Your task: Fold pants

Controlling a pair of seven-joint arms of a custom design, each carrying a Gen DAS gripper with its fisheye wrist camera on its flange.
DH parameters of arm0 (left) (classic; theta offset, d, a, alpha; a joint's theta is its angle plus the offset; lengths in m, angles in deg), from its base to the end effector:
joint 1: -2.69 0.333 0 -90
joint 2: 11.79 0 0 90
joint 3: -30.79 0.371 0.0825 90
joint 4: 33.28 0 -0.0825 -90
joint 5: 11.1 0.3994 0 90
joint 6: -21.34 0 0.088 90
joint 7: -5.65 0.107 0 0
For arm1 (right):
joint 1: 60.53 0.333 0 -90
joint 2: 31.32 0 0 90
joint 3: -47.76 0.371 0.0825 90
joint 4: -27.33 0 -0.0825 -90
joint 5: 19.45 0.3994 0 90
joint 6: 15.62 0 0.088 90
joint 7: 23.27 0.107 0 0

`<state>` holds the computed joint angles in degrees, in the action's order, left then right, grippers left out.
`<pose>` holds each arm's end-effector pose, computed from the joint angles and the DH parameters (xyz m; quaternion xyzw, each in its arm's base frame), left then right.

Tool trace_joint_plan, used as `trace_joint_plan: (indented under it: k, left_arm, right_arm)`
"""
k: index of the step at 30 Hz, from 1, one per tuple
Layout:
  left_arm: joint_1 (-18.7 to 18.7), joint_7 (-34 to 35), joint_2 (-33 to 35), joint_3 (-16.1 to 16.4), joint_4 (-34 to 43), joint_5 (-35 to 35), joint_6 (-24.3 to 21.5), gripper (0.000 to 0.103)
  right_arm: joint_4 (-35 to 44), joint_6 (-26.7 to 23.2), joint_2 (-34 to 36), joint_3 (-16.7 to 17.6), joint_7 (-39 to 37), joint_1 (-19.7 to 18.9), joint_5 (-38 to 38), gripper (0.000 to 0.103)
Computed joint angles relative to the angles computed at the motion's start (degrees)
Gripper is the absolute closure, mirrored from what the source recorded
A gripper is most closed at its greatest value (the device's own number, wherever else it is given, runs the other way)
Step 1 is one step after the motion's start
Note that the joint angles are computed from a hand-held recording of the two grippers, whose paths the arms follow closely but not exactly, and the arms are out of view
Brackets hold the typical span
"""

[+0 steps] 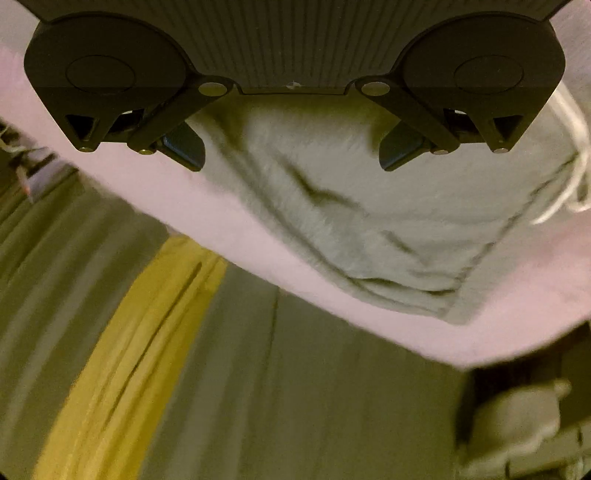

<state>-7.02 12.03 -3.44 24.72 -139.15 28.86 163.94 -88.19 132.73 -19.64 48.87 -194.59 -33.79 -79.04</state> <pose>0.6365 -0.1790 0.5467 -0.8558 0.3815 -0.2528 0.2411 0.5577 0.3123 0.4285 -0.5045 0.7807 -0.2654 0.2560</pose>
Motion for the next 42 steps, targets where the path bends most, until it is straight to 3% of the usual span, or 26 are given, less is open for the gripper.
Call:
trace_joint_plan:
  k: [7, 8, 9, 10, 12, 15, 18, 21, 22, 25, 28, 30, 31, 33, 35, 37, 39, 41, 42]
  left_arm:
    - [2.01, 8.04, 11.69, 1.26, 13.07, -13.96, -4.62, 0.002]
    - [2.24, 8.64, 12.33, 1.34, 13.42, -16.01, -4.87, 0.019]
    - [2.36, 8.97, 12.58, 1.50, 13.38, -17.61, -4.93, 0.054]
    - [2.69, 9.46, 12.27, 1.43, 12.36, -19.27, -3.53, 0.062]
    - [2.81, 7.64, 9.30, 2.28, 6.85, -20.08, 3.78, 0.085]
    - [2.00, 4.55, 4.38, 3.46, 1.10, -17.97, 8.47, 0.088]
    - [1.24, -0.14, -0.89, 3.99, -3.79, -11.23, 11.88, 0.090]
    - [1.54, -6.11, -7.16, 2.54, -8.72, -3.10, 14.74, 0.090]
    - [1.84, -8.64, -9.99, 1.62, -11.08, 0.28, 15.71, 0.090]
    - [4.08, -18.59, -18.38, -2.77, -18.27, 11.68, 17.13, 0.090]
    - [5.83, -26.92, -26.11, -7.30, -27.39, 13.51, 17.33, 0.086]
    - [6.16, -27.68, -27.79, -9.39, -31.91, 11.17, 15.48, 0.063]
    - [5.56, -26.34, -27.34, -9.59, -33.73, 7.80, 13.76, 0.057]
    - [4.73, -22.91, -26.50, -10.05, -35.36, 1.57, 9.21, 0.057]
    - [6.52, -24.60, -26.64, -11.59, -36.84, 1.63, 9.49, 0.055]
    - [9.65, -29.96, -28.04, -13.65, -38.21, 5.47, 11.19, 0.040]
    - [12.69, -34.45, -28.95, -15.04, -38.44, 9.00, 10.83, 0.017]
    - [14.37, -36.67, -28.25, -14.84, -37.85, 11.04, 10.20, 0.017]
    - [14.22, -36.96, -28.84, -13.87, -38.68, 11.05, 11.47, 0.017]
  right_arm:
    - [0.51, 0.01, 0.87, -0.59, 3.16, 0.38, -3.90, 0.094]
    - [0.25, -0.18, 0.61, -0.54, 3.93, 0.59, -4.42, 0.094]
    - [0.28, -0.17, 0.67, -0.53, 4.28, 0.56, -4.84, 0.094]
    - [0.19, -0.23, 0.64, -0.49, 4.69, 0.60, -5.31, 0.094]
    - [0.15, -0.13, 0.66, -0.40, 4.98, 0.46, -5.76, 0.094]
    - [0.19, 0.52, 0.64, -0.26, 4.39, -0.08, -5.03, 0.094]
    - [0.10, 3.28, 0.32, -0.11, 1.21, -1.62, -0.17, 0.094]
    - [-1.62, 10.57, -1.13, -0.92, 0.95, -4.12, 6.81, 0.096]
    - [-2.47, 13.29, -2.27, -2.06, 4.22, -4.21, 5.85, 0.096]
    - [-3.90, 17.74, -7.19, -5.22, 23.19, -3.90, -10.51, 0.096]
    - [-6.13, 14.81, -12.79, -3.75, 31.41, -5.52, -20.15, 0.096]
    - [-8.88, 10.27, -15.88, -1.92, 27.32, -6.43, -18.24, 0.096]
    - [-9.95, 7.91, -16.54, -1.04, 22.96, -6.76, -15.33, 0.096]
    - [-10.91, 4.91, -15.51, 0.02, 8.97, -7.17, -4.20, 0.095]
    - [-10.58, 2.23, -13.22, 1.21, -2.15, -7.68, 5.79, 0.095]
    - [-10.34, -0.07, -12.19, 2.60, -3.26, -8.38, 7.91, 0.095]
    - [-10.60, 0.34, -12.07, 3.23, -0.74, -8.76, 6.98, 0.092]
    - [-10.56, 2.73, -11.37, 3.24, -0.72, -9.21, 8.10, 0.080]
    - [-10.69, 3.93, -11.10, 3.19, -0.29, -9.33, 8.16, 0.069]
